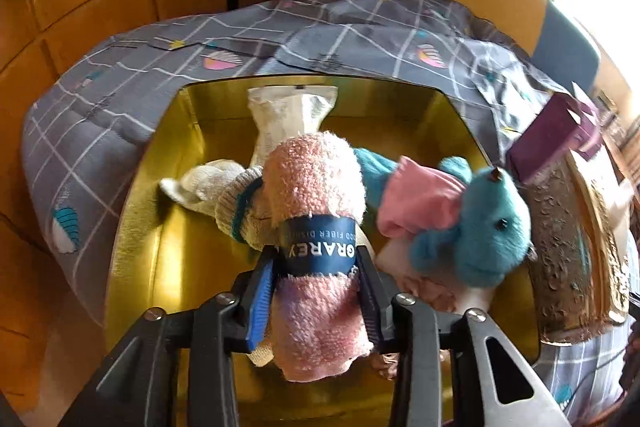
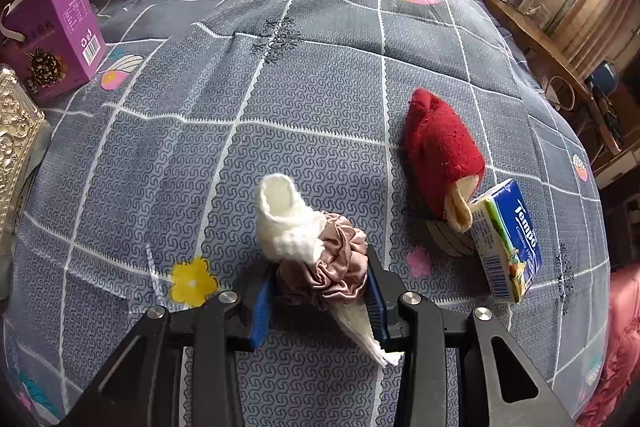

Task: Organize soft objects
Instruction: 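Carry the towel roll to the gold tray with the left gripper while the right gripper holds the bundle, then lower the towel roll into the tray and open the left gripper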

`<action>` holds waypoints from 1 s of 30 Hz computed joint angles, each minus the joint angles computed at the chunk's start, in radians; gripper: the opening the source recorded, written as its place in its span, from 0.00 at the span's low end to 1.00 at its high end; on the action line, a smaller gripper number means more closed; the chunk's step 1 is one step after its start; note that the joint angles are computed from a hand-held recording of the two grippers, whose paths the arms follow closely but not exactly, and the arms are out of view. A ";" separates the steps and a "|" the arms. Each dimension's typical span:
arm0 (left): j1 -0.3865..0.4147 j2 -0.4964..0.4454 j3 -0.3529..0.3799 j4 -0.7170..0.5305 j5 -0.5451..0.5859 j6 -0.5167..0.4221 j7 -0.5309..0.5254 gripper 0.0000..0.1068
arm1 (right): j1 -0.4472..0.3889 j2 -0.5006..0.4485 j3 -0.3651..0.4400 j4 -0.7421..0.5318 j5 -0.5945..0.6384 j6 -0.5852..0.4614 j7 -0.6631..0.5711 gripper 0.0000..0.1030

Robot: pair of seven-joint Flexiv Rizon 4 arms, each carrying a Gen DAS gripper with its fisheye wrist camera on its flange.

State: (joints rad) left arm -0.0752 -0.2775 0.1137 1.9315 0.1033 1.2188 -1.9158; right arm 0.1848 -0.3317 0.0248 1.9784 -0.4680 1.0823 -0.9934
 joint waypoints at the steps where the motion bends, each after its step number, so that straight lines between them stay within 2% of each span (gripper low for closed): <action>1: -0.006 0.002 0.009 -0.003 0.015 -0.002 -0.013 0.37 | 0.001 0.000 -0.001 0.000 -0.002 -0.001 0.003 0.39; 3: -0.024 0.012 0.031 -0.004 0.059 -0.014 -0.051 0.42 | 0.001 -0.001 -0.002 -0.001 -0.003 -0.002 0.004 0.39; 8: -0.038 0.045 0.040 0.016 0.131 -0.012 -0.120 0.43 | 0.000 0.000 0.001 -0.002 0.005 -0.004 0.006 0.39; 14: -0.062 0.095 0.040 0.027 0.271 0.017 -0.221 0.43 | -0.005 -0.013 0.001 -0.014 0.019 -0.002 -0.001 0.39; 18: -0.055 0.121 0.015 0.036 0.305 0.030 -0.215 0.43 | -0.007 -0.021 0.000 -0.022 0.032 -0.002 0.001 0.41; 30: -0.050 0.144 -0.043 0.060 0.265 0.062 -0.124 0.43 | 0.002 -0.023 -0.011 -0.014 0.010 0.018 0.031 0.40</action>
